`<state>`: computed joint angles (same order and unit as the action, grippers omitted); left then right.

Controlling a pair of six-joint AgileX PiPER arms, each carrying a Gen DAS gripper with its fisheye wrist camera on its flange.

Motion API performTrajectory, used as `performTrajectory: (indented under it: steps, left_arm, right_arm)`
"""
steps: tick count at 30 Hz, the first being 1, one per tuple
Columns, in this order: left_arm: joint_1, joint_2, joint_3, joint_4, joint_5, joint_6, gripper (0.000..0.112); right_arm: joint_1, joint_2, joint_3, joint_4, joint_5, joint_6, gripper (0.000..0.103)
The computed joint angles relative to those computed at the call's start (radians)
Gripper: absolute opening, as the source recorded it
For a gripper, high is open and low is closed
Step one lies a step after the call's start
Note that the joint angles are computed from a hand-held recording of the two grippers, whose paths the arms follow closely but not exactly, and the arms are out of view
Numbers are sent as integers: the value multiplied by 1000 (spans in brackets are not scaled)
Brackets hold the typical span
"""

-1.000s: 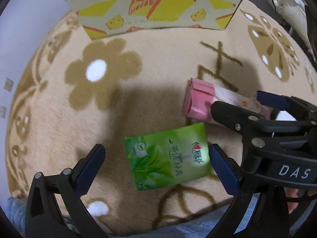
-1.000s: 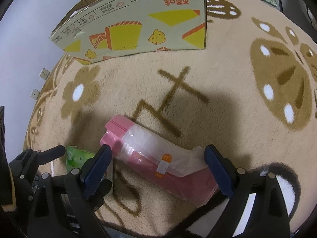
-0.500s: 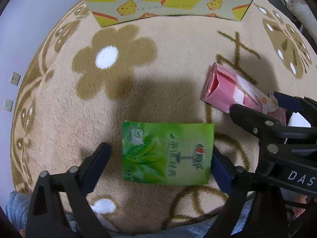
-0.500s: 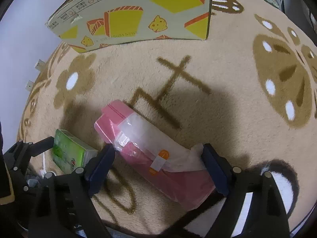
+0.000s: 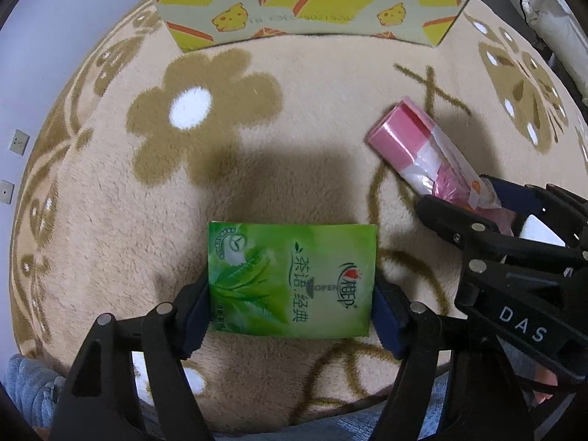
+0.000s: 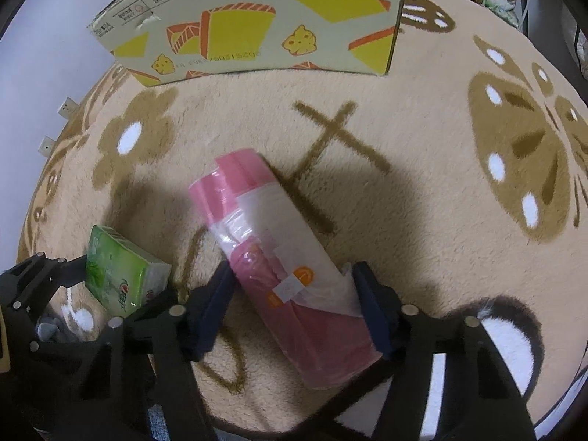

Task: Organize soft objects
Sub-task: 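Grasp the green tea packet with left tool while right tool grasps the pink roll pack, then lift the green packet and pink roll pack and carry both over the box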

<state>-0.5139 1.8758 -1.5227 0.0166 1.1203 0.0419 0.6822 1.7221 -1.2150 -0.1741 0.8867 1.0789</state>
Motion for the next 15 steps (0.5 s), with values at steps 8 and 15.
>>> performTrajectory:
  steps: [8,15]
  left_arm:
    - [-24,-76,46,130,-50,-107,73]
    - [-23,-85,36,128,-40,-152,73]
  right_arm:
    - [44,2,-35,-94,-2,43,54]
    - [69,-29,-39,-181,1,110,50]
